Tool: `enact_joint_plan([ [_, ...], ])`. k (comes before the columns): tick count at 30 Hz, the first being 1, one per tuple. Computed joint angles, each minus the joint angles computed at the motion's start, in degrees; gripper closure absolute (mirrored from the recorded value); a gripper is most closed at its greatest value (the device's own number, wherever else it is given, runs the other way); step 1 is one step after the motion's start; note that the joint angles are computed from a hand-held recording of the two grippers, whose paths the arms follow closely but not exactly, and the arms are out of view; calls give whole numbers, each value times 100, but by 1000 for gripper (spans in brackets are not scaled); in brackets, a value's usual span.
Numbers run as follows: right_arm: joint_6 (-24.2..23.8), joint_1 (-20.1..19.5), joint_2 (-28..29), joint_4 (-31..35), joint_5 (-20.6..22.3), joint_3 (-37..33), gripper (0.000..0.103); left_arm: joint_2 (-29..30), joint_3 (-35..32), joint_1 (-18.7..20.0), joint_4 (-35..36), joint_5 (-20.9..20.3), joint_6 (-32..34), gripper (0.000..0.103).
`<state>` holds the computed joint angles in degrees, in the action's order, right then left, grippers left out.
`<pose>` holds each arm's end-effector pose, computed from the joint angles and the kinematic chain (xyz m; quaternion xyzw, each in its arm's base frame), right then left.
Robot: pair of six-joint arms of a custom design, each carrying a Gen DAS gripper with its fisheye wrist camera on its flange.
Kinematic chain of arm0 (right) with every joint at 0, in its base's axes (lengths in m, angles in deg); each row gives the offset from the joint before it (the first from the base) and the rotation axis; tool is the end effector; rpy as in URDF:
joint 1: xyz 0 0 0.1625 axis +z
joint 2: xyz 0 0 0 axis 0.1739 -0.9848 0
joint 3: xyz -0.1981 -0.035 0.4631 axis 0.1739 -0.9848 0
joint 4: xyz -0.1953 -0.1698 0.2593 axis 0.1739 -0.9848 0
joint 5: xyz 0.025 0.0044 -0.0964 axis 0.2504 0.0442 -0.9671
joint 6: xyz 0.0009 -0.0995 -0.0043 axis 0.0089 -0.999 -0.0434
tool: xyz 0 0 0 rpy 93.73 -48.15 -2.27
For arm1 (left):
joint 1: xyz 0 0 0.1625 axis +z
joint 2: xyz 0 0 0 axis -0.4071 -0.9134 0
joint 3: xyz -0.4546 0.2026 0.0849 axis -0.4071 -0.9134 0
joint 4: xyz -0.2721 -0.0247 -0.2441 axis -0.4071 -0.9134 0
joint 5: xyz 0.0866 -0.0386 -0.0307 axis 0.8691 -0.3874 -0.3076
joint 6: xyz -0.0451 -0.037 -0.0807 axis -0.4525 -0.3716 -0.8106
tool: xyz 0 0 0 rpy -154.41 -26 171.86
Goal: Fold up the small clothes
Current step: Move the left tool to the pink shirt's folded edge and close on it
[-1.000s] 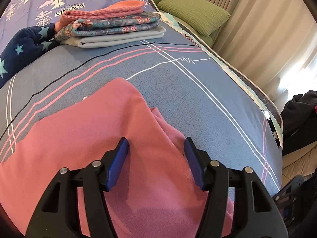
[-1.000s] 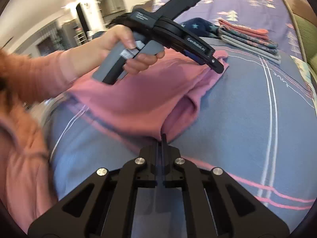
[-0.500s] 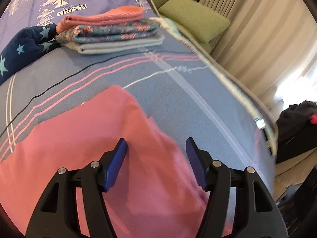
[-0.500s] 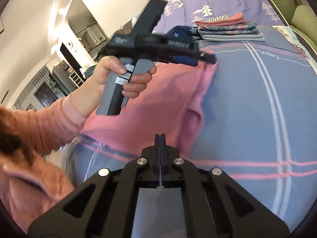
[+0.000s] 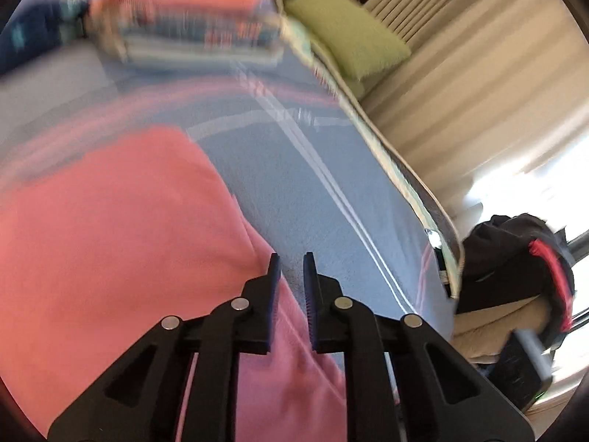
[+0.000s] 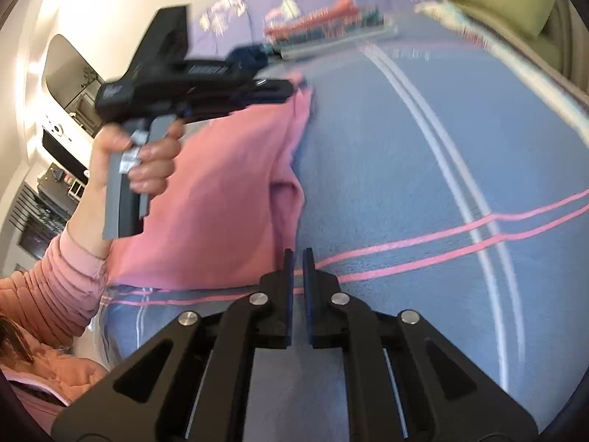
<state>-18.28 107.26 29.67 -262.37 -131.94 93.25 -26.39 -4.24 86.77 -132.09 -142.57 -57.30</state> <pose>0.3606 -0.5241 0.1256 0.0127 -0.9208 0.3632 0.1416 -0.2563 -0.8110 0.2733 0.3671 0.9288 -0.0105 0.0502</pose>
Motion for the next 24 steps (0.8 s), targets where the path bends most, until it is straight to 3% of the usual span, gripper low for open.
enact_joint_plan([
  [3,-127,236,71,-158,-216,-77,82,-646,875,-110,-1078,321,526,52],
  [4,-229,331,135,-149,-302,-173,73,-910,1250,-113,-1591,455,638,49],
  [7,-523,509,327,57,-409,-530,68,-1454,1738,55,-2188,717,670,45],
  [11,-968,681,735,758,-203,-1396,61,-1937,1986,469,-2965,1198,344,45],
  [16,-1652,932,1396,1984,87,-2688,52,-2334,1741,1111,-3269,1563,-32,45],
  [21,-2271,1197,2166,3198,354,-4117,45,-2501,1338,1660,-2784,1085,-323,45],
  [24,-2672,1327,2682,3960,274,-5081,44,-2465,1048,1892,-2215,758,-238,45],
])
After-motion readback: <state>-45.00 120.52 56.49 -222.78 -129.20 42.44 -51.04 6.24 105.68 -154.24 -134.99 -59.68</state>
